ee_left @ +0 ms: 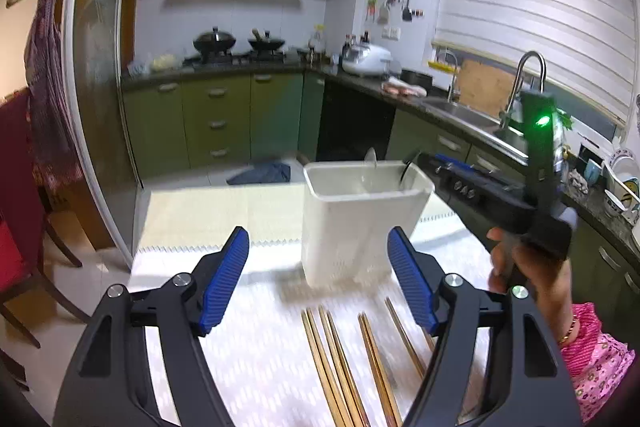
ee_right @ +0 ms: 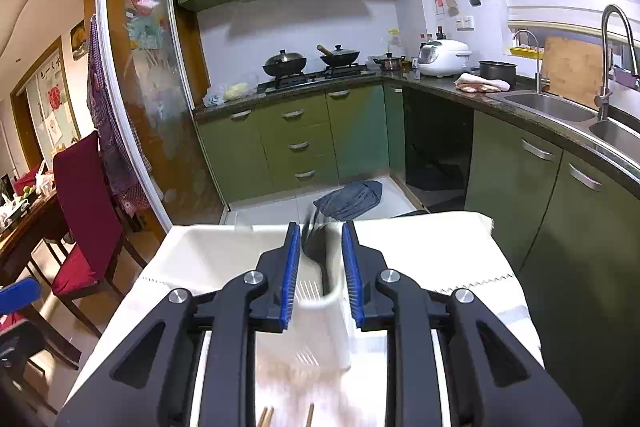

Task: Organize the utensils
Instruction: 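Lower both open tools back toward the chopsticks on the cloth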

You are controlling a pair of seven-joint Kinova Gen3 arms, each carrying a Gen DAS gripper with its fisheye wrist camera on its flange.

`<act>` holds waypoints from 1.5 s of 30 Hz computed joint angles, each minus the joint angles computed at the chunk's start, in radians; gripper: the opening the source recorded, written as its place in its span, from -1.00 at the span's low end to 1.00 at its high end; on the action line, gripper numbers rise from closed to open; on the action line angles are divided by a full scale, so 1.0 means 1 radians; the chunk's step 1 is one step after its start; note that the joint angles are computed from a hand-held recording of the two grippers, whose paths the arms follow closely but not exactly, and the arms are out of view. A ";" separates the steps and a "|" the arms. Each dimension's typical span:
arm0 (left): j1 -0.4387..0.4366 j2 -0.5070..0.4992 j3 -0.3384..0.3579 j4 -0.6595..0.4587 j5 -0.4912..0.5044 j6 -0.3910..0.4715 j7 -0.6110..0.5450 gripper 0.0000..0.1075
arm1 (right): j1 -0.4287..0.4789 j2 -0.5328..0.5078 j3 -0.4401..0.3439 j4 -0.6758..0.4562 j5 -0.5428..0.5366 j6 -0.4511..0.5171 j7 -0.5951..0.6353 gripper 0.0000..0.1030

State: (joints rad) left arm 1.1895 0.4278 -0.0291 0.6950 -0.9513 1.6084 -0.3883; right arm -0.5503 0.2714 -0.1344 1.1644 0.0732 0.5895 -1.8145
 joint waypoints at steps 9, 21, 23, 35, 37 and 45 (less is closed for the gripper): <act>-0.134 0.114 0.039 -0.194 0.299 0.213 -0.106 0.39 | 0.064 -0.165 -0.036 0.156 -0.054 0.141 0.101 -0.15; -0.355 0.112 0.072 -0.047 0.677 0.179 0.006 0.21 | 0.191 -0.190 -0.017 0.220 -0.262 0.343 0.275 -0.06; -0.371 0.113 0.080 -0.040 0.699 0.176 0.007 0.21 | 0.200 -0.189 -0.015 0.225 -0.280 0.343 0.293 -0.06; -0.385 0.157 0.082 -0.110 0.725 0.223 -0.025 0.06 | 0.173 -0.147 -0.023 0.163 -0.246 0.393 0.257 -0.04; -0.388 0.162 0.078 -0.125 0.736 0.232 -0.022 0.05 | 0.163 -0.142 -0.021 0.152 -0.221 0.409 0.239 -0.04; -0.351 0.308 0.032 -0.401 0.732 0.404 -0.080 -0.11 | 0.081 -0.049 -0.025 0.031 -0.097 0.583 0.160 -0.04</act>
